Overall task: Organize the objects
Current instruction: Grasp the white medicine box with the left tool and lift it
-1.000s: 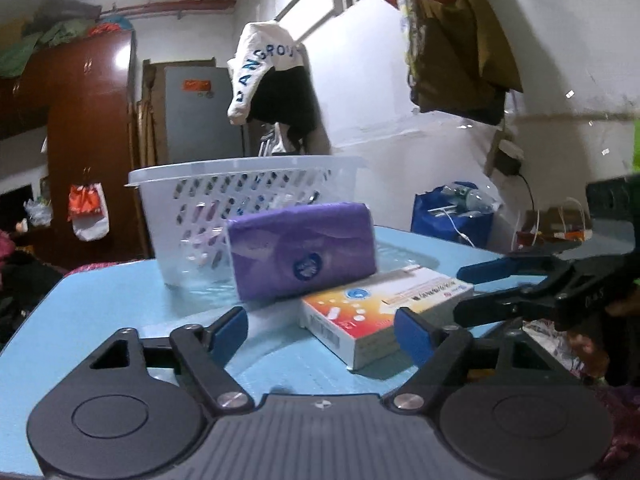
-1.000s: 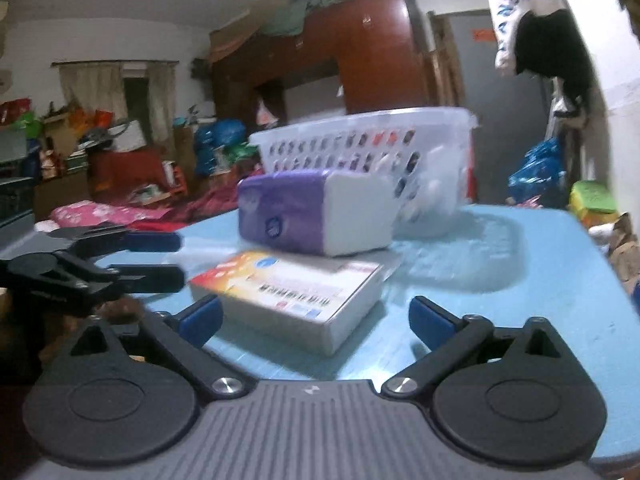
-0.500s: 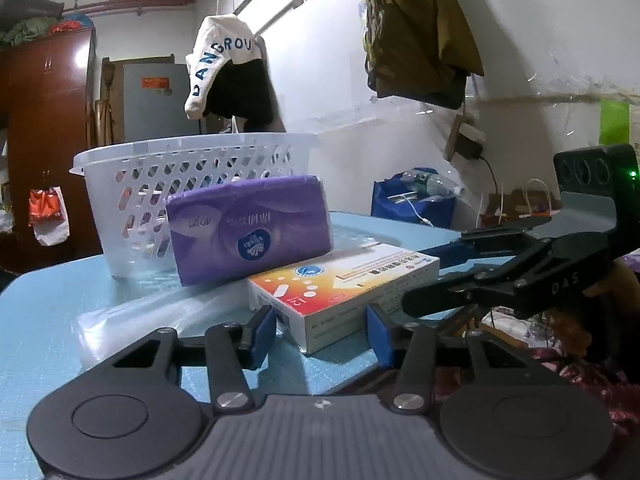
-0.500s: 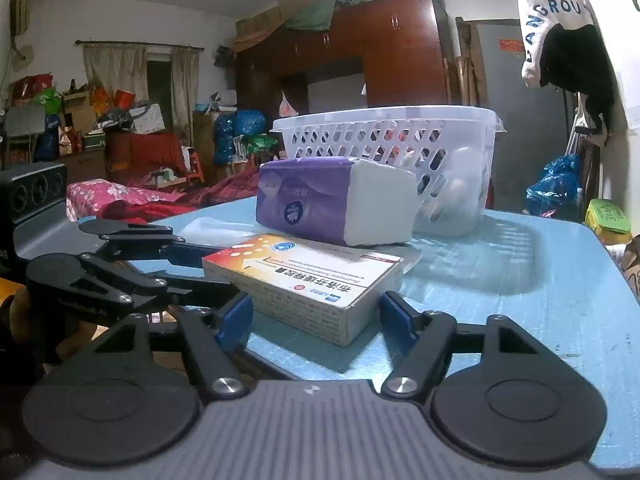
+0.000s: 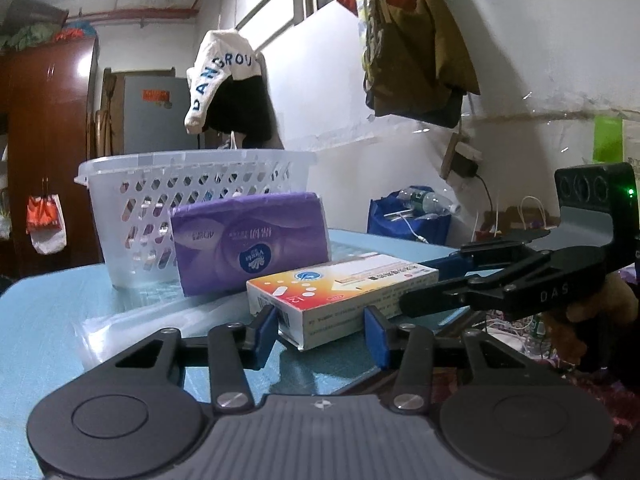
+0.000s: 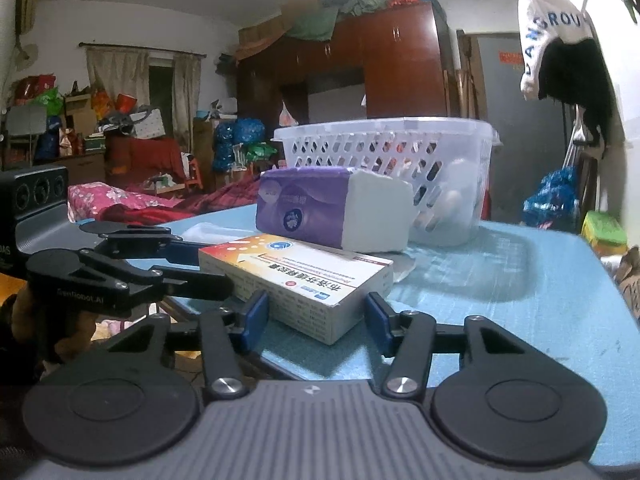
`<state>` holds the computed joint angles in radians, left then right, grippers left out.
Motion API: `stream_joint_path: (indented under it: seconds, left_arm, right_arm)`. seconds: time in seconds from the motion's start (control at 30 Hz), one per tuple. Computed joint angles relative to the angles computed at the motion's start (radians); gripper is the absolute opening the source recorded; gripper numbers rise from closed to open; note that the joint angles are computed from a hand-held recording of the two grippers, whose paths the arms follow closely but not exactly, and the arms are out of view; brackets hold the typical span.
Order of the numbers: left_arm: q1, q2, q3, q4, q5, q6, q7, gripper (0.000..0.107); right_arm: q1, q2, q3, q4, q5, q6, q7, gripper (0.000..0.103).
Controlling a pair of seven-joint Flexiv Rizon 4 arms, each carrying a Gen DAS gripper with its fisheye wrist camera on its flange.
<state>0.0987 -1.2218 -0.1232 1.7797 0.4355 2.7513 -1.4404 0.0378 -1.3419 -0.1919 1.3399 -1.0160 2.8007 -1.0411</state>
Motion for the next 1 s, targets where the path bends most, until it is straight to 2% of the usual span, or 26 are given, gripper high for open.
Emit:
stream_joint_path:
  seconds: [0.3, 0.7, 0.87, 1.0]
  left_arm:
    - [0.015, 0.003, 0.003, 0.009, 0.049, 0.082, -0.022, 0.05]
    - [0.011, 0.047, 0.021, 0.023, 0.066, 0.145, -0.035, 0.048]
    - [-0.003, 0.125, 0.028, 0.038, 0.021, 0.144, -0.001, 0.048]
    - [0.005, 0.201, 0.017, 0.016, 0.015, 0.118, -0.022, 0.047]
  right_arm:
    - [0.013, 0.038, 0.017, 0.091, 0.061, 0.062, -0.144, 0.053]
    - [0.015, 0.07, 0.023, 0.098, 0.067, 0.101, -0.154, 0.048]
    - [0.02, 0.086, 0.024, 0.037, 0.07, 0.086, -0.13, 0.047]
    - [0.013, 0.088, 0.027, -0.082, 0.062, 0.07, -0.055, 0.046]
